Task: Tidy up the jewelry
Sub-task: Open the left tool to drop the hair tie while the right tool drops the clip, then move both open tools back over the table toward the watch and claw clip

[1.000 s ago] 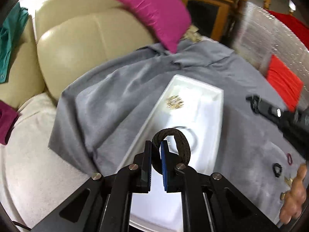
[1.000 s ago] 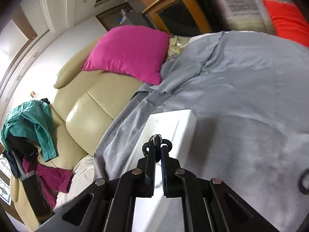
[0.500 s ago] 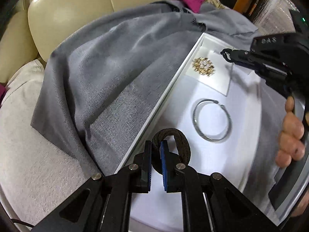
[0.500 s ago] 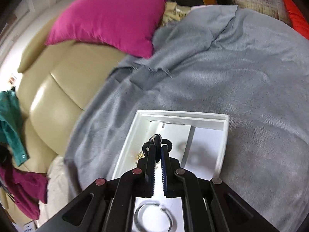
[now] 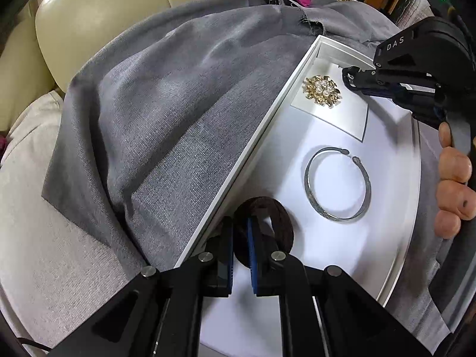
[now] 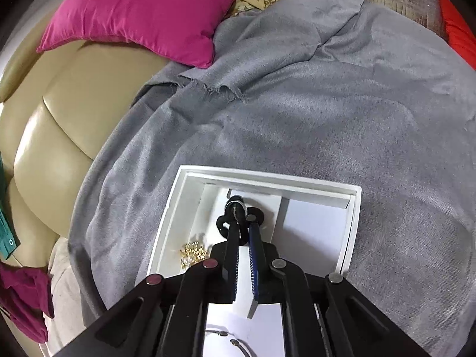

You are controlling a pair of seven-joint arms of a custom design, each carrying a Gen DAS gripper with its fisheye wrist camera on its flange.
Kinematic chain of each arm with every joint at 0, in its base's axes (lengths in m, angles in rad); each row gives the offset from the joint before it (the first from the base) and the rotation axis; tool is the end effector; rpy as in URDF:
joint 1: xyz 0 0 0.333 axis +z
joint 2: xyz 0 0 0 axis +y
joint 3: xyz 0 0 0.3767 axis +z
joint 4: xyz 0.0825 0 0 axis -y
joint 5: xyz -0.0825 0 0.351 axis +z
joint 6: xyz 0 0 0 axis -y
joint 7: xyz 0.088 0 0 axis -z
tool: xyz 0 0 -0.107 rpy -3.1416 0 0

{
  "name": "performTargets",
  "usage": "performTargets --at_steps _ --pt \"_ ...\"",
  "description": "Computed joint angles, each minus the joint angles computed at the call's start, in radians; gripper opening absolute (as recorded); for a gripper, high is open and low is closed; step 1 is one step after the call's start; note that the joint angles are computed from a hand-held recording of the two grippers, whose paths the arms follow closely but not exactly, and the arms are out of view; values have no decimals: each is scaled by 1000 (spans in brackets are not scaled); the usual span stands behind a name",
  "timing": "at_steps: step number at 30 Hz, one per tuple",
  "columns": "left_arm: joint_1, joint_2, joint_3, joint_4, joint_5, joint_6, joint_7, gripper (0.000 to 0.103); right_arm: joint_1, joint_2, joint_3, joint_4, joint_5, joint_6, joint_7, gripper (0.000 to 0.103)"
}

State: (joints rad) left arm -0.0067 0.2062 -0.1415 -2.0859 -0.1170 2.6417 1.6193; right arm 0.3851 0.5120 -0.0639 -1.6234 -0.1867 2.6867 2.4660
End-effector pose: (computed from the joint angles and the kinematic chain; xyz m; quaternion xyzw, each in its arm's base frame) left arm 0.5896 -0.0799 0.4455 -0.6613 0.7279 -0.1629 0.0793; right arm 0.6854 0.2447 0.4577 -0.5254 0.8031 -0.1226 0.2529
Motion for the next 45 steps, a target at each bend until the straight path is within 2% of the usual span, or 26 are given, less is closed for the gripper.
performTargets --at_steps 1,4,5,6,7,8,10,11,12,13,15,16,18,20,22,25,26,28,29,31,34,36,43,45 --pt "-3 0 2 1 9 0 -4 9 -5 -2 8 3 7 -11 -9 10" --pt "-11 -3 8 4 36 -8 -19 11 -2 -19 11 -14 7 -7 -16 31" --pt "-15 -9 11 -3 52 0 -27 12 1 -31 8 -31 2 17 -12 42" --pt "-20 -17 13 -13 68 13 -36 13 10 -47 -2 -53 -11 42 -1 57" --pt "-20 -25 11 -20 70 21 -33 18 33 -70 -27 -83 -43 70 29 62" --pt "-20 -31 7 -25 66 26 -30 22 51 -89 -48 -109 -73 92 59 64" --pt "-19 -50 0 -42 52 44 -20 36 58 -140 -57 -174 -104 148 95 64" --pt "-26 -62 1 -57 63 63 -26 39 63 -158 -64 -196 -122 165 114 64" --pt "-33 -72 4 -72 83 83 -40 47 95 -196 -103 -243 -180 198 172 64" --pt "-48 -86 15 -89 132 109 -82 58 111 -218 -122 -267 -228 211 211 64" --pt "-64 -121 29 -125 218 171 -156 68 157 -274 -177 -322 -365 223 331 64" --pt "-68 -139 34 -143 261 201 -190 68 191 -318 -217 -364 -465 223 425 64" --pt "-72 -167 40 -175 364 254 -270 69 209 -389 -245 -432 -605 229 561 64" --pt "-62 -186 28 -195 345 287 -249 69 214 -470 -255 -499 -775 206 729 64" --pt "-58 -205 23 -215 386 320 -283 69 194 -547 -236 -561 -901 185 853 64" --pt "-64 -235 8 -237 261 355 -185 69 149 -685 -175 -668 -1052 108 1008 64" --pt "-67 -242 2 -242 252 368 -184 69 135 -724 -154 -699 -1072 83 1029 64" --pt "-98 -258 -2 -261 144 398 -95 69 108 -828 -101 -776 -1094 5 1059 58" --pt "-102 -266 -9 -270 144 410 -94 69 95 -862 -82 -802 -1094 -11 1062 52" --pt "-128 -284 -15 -290 110 434 -62 69 71 -962 -35 -873 -1073 -73 1055 51" --pt "-159 -306 -29 -315 86 457 -40 69 37 -1075 18 -955 -1035 -117 1050 48" --pt "-216 -322 -18 -330 33 467 9 69 21 -1148 48 -1006 -989 -144 1032 48" --pt "-197 -352 -118 -367 160 482 -87 70 -20 -1399 120 -1172 -831 -201 960 48" --pt "-271 -344 -81 -362 117 458 -43 70 -33 -1454 127 -1215 -800 -190 950 48"
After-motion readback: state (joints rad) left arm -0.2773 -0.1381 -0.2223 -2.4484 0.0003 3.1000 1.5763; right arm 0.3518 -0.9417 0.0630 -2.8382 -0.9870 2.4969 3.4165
